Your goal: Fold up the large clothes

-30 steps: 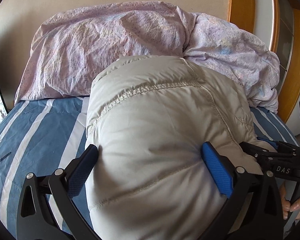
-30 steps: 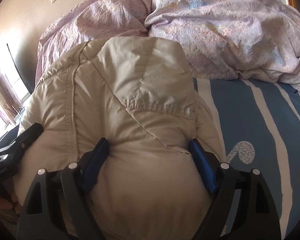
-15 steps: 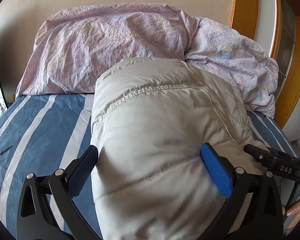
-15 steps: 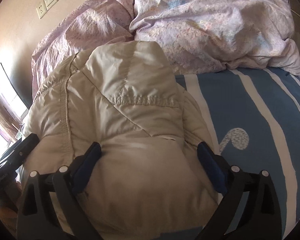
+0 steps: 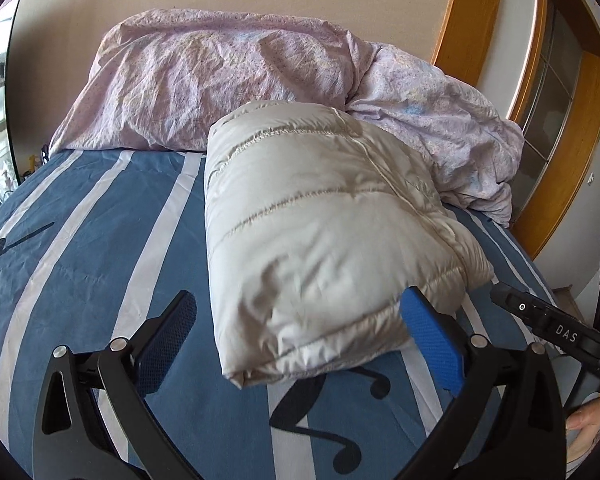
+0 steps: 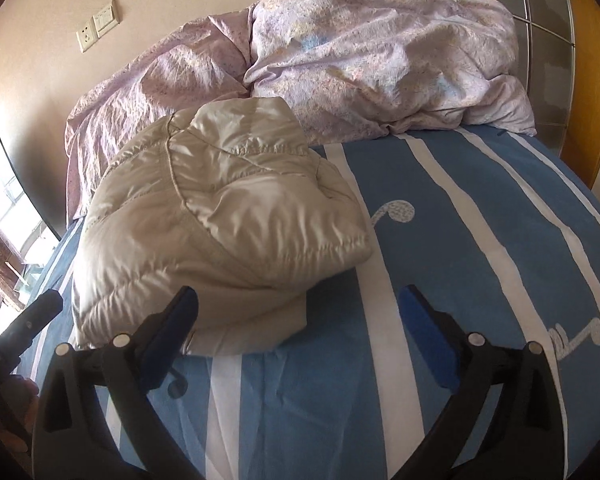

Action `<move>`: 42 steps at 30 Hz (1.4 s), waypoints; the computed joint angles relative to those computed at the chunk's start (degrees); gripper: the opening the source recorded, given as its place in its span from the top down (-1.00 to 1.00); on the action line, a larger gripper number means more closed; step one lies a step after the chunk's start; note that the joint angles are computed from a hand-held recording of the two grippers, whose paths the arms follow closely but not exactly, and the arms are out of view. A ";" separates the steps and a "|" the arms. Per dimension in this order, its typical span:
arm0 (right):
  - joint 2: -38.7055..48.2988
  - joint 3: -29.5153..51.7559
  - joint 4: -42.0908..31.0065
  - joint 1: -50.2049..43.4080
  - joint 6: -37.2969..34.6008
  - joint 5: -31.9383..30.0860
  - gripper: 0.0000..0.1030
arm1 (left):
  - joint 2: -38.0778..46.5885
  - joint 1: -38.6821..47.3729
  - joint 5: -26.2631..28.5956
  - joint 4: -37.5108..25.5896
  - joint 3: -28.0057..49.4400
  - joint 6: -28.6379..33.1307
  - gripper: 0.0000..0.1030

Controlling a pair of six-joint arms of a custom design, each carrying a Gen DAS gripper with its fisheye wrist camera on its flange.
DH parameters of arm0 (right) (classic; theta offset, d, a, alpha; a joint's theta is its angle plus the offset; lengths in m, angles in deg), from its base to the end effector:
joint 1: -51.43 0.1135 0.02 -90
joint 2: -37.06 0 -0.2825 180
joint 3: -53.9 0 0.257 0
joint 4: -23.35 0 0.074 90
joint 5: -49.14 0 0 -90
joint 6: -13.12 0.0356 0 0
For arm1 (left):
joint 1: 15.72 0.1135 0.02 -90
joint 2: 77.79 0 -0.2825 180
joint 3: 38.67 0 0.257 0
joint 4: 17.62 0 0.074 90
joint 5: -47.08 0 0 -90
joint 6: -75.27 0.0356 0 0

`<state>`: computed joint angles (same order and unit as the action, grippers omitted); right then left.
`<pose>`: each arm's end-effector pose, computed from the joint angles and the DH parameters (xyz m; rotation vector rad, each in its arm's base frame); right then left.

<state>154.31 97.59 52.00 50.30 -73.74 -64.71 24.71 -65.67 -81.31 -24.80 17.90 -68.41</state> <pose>0.2978 0.0085 0.0429 -0.1167 2.3225 0.5060 0.2235 -0.2315 0.1232 -0.3322 2.2258 -0.1049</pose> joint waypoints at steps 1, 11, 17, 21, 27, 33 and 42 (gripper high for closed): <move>-0.79 -1.69 0.72 -0.50 -0.32 -0.74 -0.95 | -0.36 -1.32 -0.82 -1.21 -0.08 -1.08 -0.97; -9.49 -17.82 9.46 -6.42 -3.28 -4.75 -0.95 | -3.47 -11.98 -5.00 -11.32 -0.56 -13.66 -0.97; -14.39 -23.93 9.93 -11.70 -5.26 -9.64 -0.95 | -4.08 -16.27 -5.02 -15.18 -0.30 -19.83 -0.97; -18.50 -26.33 6.33 -15.15 -7.94 -13.15 -0.95 | -4.00 -18.60 -5.33 -18.39 1.44 -21.79 -0.97; -24.66 -28.58 0.17 -19.73 -11.60 -17.52 -0.95 | -4.03 -20.91 -6.37 -22.57 4.42 -23.17 -0.97; -28.30 -29.32 -3.21 -20.50 -12.73 -18.39 -0.95 | -3.81 -22.67 -7.75 -26.73 6.86 -24.67 -0.97; -28.65 -29.01 -4.91 -21.86 -13.92 -19.41 -0.95 | -4.87 -21.86 -7.55 -26.95 5.90 -25.38 -0.97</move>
